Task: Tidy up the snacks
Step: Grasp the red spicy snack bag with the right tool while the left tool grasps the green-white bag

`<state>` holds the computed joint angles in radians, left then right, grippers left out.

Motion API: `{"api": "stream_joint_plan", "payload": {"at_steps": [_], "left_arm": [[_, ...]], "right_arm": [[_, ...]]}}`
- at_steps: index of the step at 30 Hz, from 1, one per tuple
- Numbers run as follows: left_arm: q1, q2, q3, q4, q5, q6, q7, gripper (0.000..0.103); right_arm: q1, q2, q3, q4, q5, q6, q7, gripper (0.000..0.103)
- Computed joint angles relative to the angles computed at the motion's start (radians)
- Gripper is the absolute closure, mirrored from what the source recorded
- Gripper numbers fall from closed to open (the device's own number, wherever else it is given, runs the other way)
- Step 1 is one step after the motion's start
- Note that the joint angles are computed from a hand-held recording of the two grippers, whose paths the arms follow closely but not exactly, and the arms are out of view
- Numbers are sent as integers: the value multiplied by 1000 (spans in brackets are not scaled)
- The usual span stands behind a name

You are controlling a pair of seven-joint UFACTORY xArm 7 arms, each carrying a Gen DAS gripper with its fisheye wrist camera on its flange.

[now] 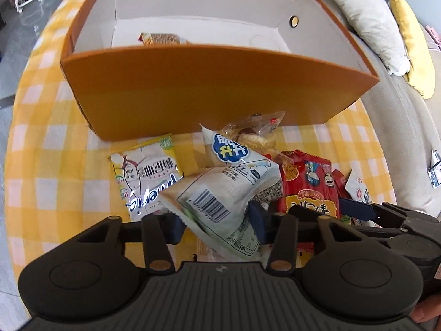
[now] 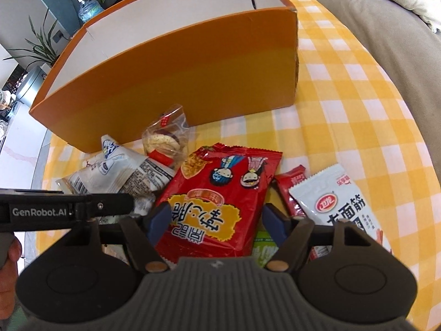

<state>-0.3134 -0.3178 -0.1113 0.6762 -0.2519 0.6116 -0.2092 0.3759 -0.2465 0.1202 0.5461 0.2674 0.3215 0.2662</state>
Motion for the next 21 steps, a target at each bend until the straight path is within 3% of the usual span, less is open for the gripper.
{"api": "stream_joint_plan", "payload": {"at_steps": [7,11,16,21], "left_arm": [[32,-65,-34,-8,116,29,-91,59],[45,-90,-59,-9,176,48,-146,60],[36,-115,-63,-18,207,62,-181,61],[28,-129,-65,-22,219,77,-200,61]], "right_arm": [[11,13,4,14,1,10,-13,15],[-12,42,44,39,-84,16,40,11],[-41,82,71,71,-198,31,142,12],[-48,94,82,80,-287,33,199,22]]}}
